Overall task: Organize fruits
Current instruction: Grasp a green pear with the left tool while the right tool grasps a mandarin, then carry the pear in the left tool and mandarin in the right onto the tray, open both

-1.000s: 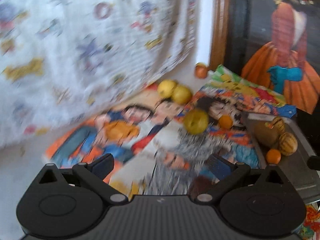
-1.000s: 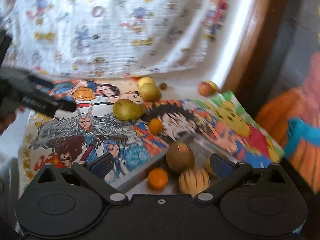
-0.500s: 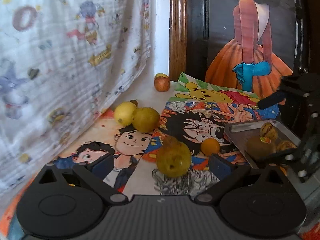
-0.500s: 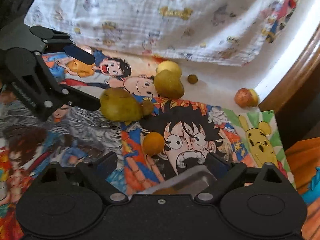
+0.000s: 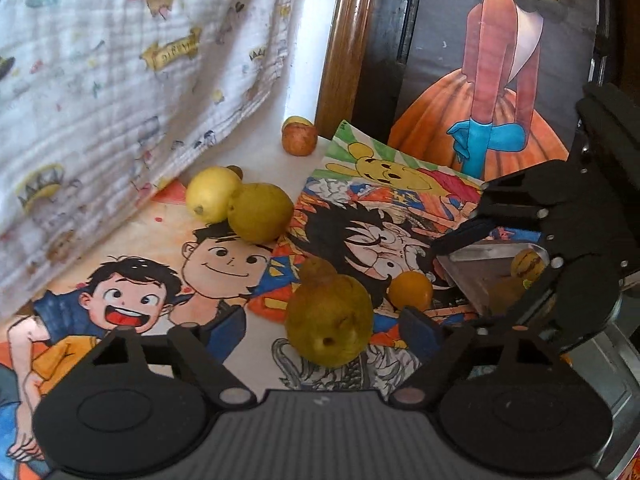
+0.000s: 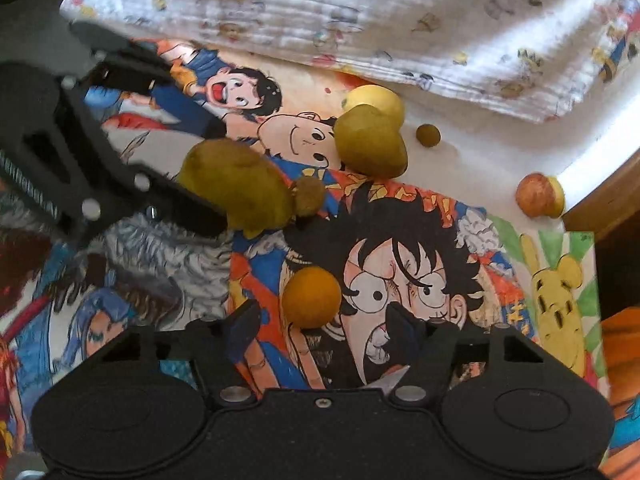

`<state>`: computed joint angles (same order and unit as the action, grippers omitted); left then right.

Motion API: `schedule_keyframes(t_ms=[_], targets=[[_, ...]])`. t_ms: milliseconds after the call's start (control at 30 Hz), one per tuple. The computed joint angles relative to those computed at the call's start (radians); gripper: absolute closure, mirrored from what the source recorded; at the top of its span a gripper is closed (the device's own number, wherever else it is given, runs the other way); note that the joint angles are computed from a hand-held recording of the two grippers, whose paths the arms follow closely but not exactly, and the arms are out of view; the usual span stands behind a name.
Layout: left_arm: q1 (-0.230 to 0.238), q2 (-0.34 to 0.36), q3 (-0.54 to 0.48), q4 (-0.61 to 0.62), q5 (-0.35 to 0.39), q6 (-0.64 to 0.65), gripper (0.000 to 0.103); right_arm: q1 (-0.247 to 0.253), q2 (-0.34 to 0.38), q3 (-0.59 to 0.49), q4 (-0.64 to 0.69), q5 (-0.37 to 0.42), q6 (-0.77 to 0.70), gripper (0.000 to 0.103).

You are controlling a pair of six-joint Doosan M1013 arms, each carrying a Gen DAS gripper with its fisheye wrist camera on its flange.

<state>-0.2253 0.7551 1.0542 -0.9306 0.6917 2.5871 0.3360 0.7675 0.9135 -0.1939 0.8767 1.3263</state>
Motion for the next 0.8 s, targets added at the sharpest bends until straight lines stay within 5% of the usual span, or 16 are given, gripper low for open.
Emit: schedule_keyframes(t_ms=[233, 533, 800], targets=[[0.000, 0.027, -0.051, 0.026, 0.065, -0.111, 0.038, -0.018, 0.011, -0.022, 0.089, 0.019, 0.018, 0.067], [-0.006, 0.032, -0.068, 0.091, 0.067, -0.226, 0.047, 0.001, -0.022, 0.057, -0.005, -0.077, 0.198, 0.069], [-0.013, -0.017, -0.002, 0.153, 0.029, -0.374, 0.048, 0.017, -0.123, 0.226, -0.129, -0.278, 0.457, 0.069]])
